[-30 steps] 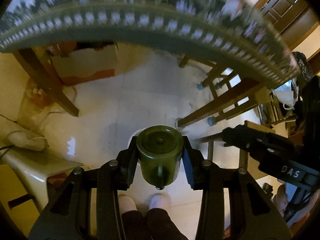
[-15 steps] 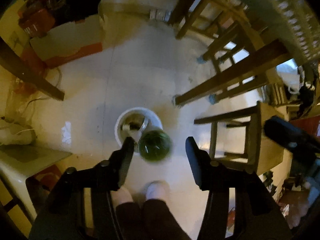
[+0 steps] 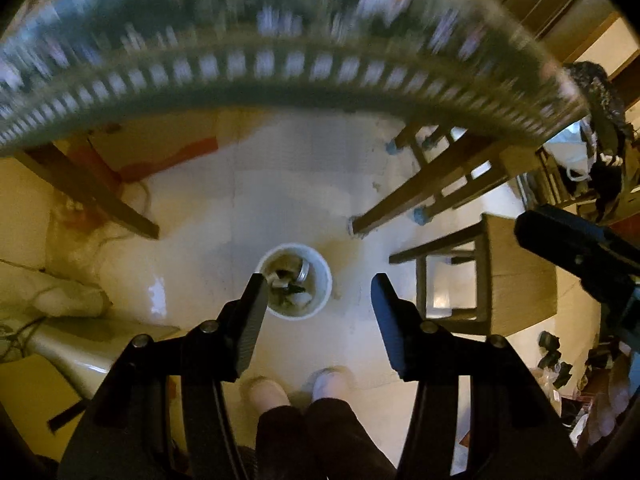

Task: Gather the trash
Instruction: 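Raise both open tools back toward the cluttered table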

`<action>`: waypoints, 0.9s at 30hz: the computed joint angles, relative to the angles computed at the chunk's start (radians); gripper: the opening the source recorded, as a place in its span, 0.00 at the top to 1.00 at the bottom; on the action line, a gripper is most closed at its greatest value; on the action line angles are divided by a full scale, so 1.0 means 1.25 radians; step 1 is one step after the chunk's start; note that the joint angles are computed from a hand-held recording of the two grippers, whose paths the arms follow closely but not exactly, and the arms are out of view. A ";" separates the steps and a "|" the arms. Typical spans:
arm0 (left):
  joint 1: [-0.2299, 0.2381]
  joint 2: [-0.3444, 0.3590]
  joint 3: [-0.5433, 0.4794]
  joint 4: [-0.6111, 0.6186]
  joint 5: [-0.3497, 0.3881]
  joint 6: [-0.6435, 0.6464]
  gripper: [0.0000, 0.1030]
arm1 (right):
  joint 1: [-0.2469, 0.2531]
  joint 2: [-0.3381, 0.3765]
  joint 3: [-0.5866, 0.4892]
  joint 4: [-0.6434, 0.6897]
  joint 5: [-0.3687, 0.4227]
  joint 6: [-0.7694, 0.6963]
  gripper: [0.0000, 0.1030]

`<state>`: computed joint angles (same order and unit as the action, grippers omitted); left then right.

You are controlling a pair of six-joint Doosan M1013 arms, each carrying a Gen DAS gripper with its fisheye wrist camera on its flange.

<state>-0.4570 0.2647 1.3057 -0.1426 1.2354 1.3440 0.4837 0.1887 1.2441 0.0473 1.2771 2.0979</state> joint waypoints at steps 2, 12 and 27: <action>0.002 -0.012 -0.023 0.006 0.006 -0.003 0.49 | 0.007 -0.001 -0.031 -0.015 0.012 0.008 0.55; 0.014 -0.064 -0.124 0.036 0.020 0.001 0.49 | 0.052 0.008 -0.181 -0.110 0.061 0.029 0.55; 0.027 -0.114 -0.260 0.034 -0.041 0.089 0.49 | 0.148 0.039 -0.405 -0.345 0.085 0.094 0.54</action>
<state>-0.4228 0.1224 0.9807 -0.1002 1.1837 1.4553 0.6689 0.2378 0.7376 -0.3835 1.3839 2.2154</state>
